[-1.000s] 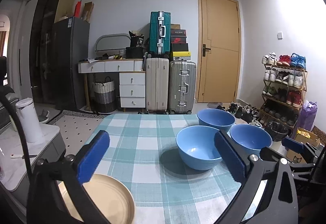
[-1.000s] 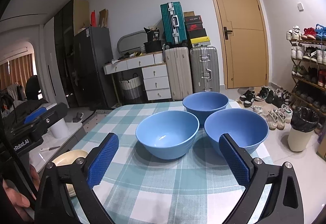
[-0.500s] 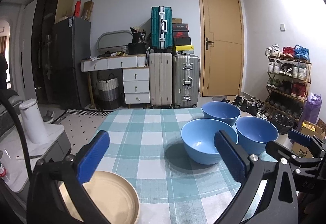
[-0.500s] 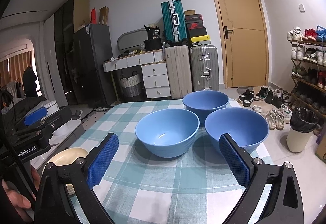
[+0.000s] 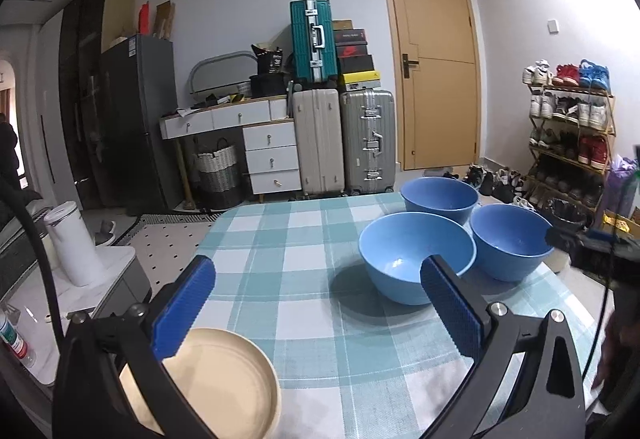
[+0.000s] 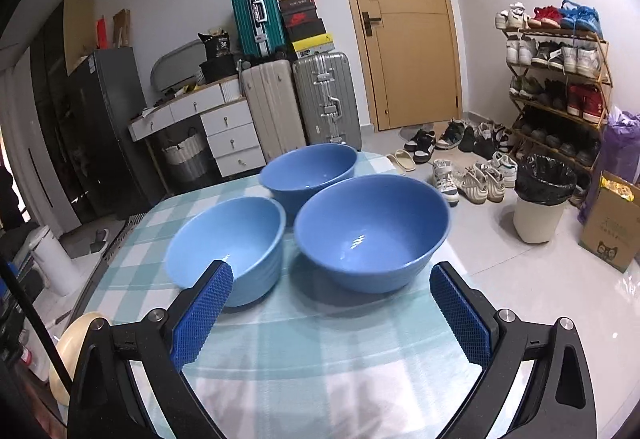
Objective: Organize plates and bowls
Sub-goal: 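Withdraw both tools from the plate stack toward the blue bowls, then grasp the rim of a light-blue bowl with the right tool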
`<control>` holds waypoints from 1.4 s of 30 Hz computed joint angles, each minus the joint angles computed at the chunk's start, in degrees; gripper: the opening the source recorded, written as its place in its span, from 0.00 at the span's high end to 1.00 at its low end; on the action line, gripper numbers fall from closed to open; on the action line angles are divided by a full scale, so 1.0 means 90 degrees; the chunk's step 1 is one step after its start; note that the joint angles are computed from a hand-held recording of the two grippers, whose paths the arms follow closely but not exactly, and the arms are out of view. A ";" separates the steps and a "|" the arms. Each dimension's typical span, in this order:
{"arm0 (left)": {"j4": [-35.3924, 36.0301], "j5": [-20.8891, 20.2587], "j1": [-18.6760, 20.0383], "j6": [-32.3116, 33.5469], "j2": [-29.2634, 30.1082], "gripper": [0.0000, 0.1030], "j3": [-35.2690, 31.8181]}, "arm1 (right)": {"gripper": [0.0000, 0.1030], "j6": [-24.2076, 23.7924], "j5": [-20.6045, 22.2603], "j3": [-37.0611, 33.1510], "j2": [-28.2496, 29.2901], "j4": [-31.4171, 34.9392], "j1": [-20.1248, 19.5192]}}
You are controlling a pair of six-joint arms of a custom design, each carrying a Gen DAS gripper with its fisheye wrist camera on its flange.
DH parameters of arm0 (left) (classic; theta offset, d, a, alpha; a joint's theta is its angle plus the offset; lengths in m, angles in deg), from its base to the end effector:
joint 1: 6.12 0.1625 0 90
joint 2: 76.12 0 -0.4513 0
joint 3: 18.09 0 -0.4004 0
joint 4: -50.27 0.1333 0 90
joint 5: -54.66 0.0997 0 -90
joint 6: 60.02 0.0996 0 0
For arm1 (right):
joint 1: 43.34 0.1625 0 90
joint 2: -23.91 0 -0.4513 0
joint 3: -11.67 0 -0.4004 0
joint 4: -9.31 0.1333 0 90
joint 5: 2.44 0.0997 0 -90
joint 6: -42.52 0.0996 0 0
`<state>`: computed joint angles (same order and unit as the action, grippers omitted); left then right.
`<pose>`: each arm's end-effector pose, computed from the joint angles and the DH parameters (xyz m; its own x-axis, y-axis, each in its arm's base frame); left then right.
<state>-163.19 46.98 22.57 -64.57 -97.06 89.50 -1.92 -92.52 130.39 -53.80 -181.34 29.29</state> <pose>-0.3559 -0.4593 -0.0268 -0.6389 -0.1978 -0.7434 0.6537 0.3698 -0.6602 -0.0325 -0.5499 0.3764 -0.7868 -0.1238 0.6047 -0.5602 0.5542 -0.6156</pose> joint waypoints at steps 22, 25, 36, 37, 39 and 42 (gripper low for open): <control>0.1788 -0.0541 0.0010 -0.1492 -0.0447 0.00 0.0330 | 0.26 0.2969 -0.1871 -0.4304 0.1832 0.5218 0.0012; 0.1874 -0.0551 0.0025 -0.1537 -0.0458 0.00 0.0324 | 0.48 0.3212 -0.1778 -0.4431 0.1904 0.5588 -0.0067; 0.2306 -0.0552 0.0039 -0.1706 -0.0452 0.00 0.0277 | 0.76 0.3317 -0.1947 -0.4312 0.1856 0.5759 -0.0021; 0.2348 -0.0557 0.0038 -0.1758 -0.0458 0.00 0.0283 | 0.77 0.3336 -0.1912 -0.4281 0.1828 0.5721 -0.0029; 0.2422 -0.0625 0.0041 -0.1864 -0.0494 0.00 0.0306 | 0.82 0.3323 -0.1936 -0.4225 0.1788 0.5635 -0.0025; 0.2613 -0.0581 0.0036 -0.1993 -0.0516 0.00 0.0311 | 0.82 0.3246 -0.1992 -0.4123 0.1718 0.5576 -0.0016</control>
